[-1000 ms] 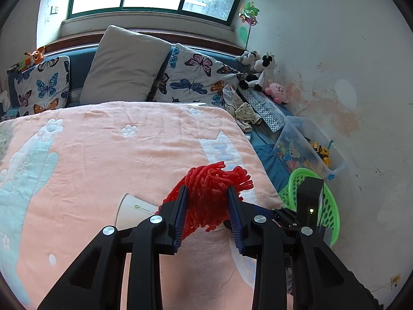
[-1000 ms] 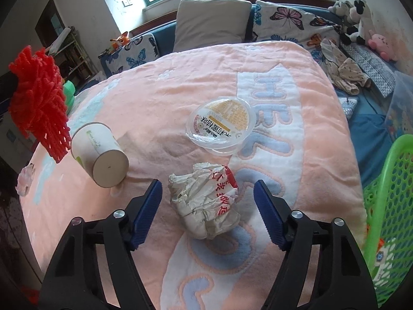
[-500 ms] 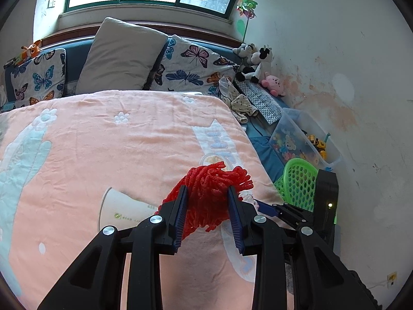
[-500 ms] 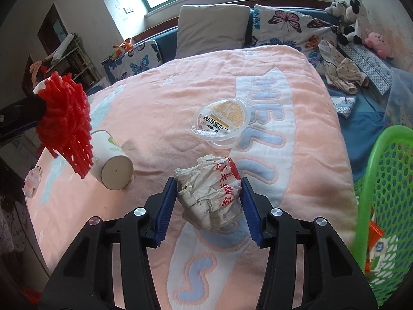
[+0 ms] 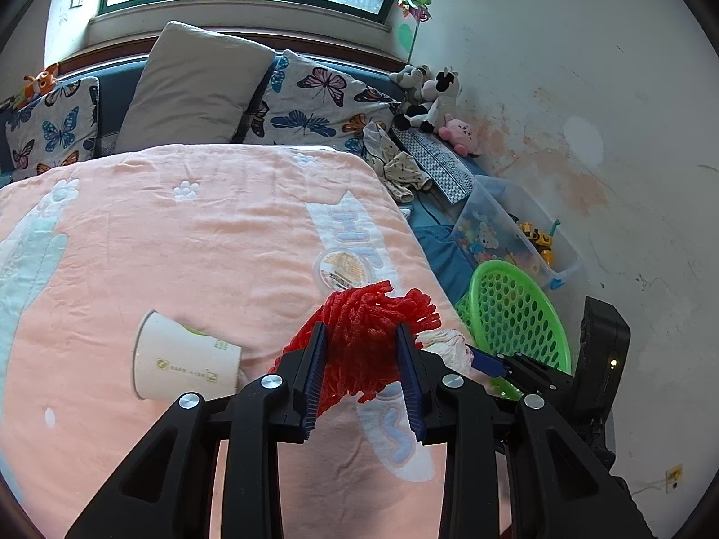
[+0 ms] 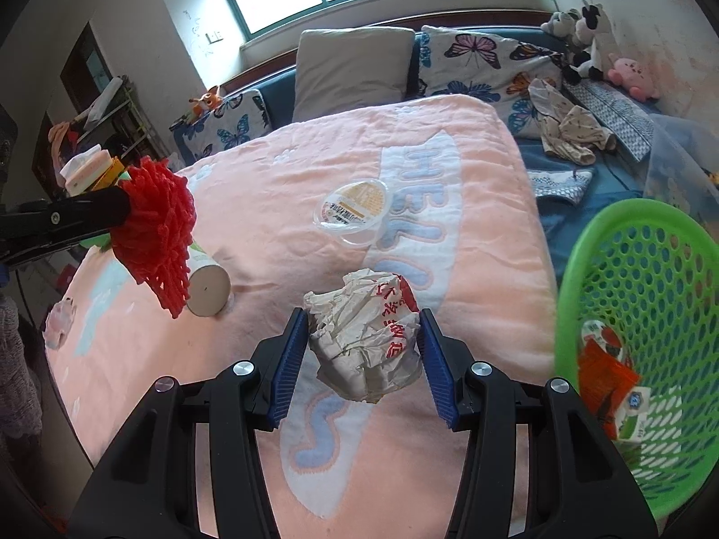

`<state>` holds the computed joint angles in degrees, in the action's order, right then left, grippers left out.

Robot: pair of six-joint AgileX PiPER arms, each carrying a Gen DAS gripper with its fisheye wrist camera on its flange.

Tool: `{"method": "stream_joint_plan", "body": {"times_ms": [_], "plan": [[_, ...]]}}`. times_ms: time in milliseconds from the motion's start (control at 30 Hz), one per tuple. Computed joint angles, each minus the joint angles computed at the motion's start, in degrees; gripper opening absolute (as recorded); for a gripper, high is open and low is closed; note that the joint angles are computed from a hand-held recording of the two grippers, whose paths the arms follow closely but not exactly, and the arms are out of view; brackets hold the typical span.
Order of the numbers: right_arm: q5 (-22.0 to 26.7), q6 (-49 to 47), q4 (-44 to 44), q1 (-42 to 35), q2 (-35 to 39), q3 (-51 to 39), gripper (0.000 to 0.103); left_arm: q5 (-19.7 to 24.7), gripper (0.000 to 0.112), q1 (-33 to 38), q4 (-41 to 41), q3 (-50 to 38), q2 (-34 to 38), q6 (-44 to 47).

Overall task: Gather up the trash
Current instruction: 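Carry the paper bag into the basket and open the right tool while the left carries the net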

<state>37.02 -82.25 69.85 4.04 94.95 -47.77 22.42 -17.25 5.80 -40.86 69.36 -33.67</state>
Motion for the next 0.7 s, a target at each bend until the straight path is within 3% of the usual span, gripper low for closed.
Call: {"method": "stream_joint_plan", "body": {"times_ms": [333,700], "plan": [[3.6,-1.7,-1.4,-9.3,-4.0,2.1,0.051,-1.9,0.030,-6.1,2.8,-2.3,5.4,-5.7],[6.6,-3.4,-3.9,-22.7,-2.4,0.0,0.051,-2.2,0.030,-12.7,4.0,-10.4,14.5,-8.4]]}}
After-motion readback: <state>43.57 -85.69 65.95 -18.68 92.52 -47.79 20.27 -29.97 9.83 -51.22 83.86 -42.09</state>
